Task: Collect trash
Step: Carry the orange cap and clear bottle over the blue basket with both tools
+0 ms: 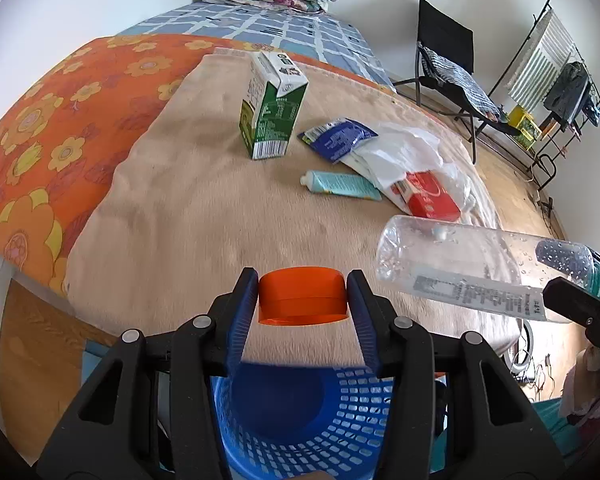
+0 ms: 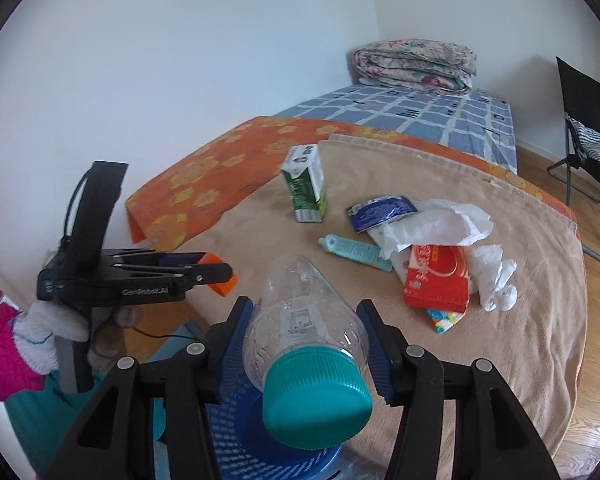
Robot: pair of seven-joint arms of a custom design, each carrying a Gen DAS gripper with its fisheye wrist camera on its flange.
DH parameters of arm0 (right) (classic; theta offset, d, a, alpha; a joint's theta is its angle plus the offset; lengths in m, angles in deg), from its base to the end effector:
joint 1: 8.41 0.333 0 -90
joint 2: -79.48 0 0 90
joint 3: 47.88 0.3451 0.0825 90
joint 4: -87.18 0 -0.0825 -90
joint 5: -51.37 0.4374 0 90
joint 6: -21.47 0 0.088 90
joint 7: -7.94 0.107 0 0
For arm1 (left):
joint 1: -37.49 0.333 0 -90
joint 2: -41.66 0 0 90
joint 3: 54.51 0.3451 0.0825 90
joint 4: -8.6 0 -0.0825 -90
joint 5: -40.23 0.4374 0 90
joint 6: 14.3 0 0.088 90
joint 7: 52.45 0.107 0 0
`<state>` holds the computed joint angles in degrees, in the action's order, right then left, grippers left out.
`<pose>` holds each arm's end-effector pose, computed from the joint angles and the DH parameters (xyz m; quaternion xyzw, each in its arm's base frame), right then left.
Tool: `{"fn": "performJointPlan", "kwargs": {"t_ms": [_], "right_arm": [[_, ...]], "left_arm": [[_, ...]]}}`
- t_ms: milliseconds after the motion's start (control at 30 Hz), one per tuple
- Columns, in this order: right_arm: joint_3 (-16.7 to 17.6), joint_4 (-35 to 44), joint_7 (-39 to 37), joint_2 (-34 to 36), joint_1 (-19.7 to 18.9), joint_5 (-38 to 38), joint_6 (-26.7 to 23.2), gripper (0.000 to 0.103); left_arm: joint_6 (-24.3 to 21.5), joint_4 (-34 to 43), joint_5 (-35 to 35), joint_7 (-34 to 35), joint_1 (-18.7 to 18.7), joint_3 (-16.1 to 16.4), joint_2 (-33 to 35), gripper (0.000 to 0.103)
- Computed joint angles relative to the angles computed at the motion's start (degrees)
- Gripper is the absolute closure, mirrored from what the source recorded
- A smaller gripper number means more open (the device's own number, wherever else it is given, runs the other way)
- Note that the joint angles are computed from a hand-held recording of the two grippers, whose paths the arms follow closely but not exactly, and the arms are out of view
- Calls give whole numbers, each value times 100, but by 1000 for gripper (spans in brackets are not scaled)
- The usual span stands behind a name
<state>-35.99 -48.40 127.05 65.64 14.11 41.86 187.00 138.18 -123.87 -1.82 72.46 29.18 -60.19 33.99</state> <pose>0.4461 0.3238 0.5074 -0.7325 0.5685 -0.1551 0.3409 0.5531 -0.1190 0.4441 -0.5699 0.7559 -0.3177 0.0543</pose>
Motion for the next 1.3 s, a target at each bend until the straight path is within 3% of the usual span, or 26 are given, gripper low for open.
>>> {"fn": "performJointPlan", "kwargs": {"t_ms": [367, 667, 1300], "right_arm": [[-179, -496, -776, -423, 581, 855, -100, 48], [-103, -684, -928, -608, 746, 1061, -158, 47], [-2, -517, -1260, -27, 975, 1325, -930, 47]], "left_arm": [[179, -743, 1, 171, -190, 143, -601, 56], [220, -1125, 188, 0, -273, 238, -796, 56], [121, -1491, 674, -403, -291, 144, -688, 56]]}}
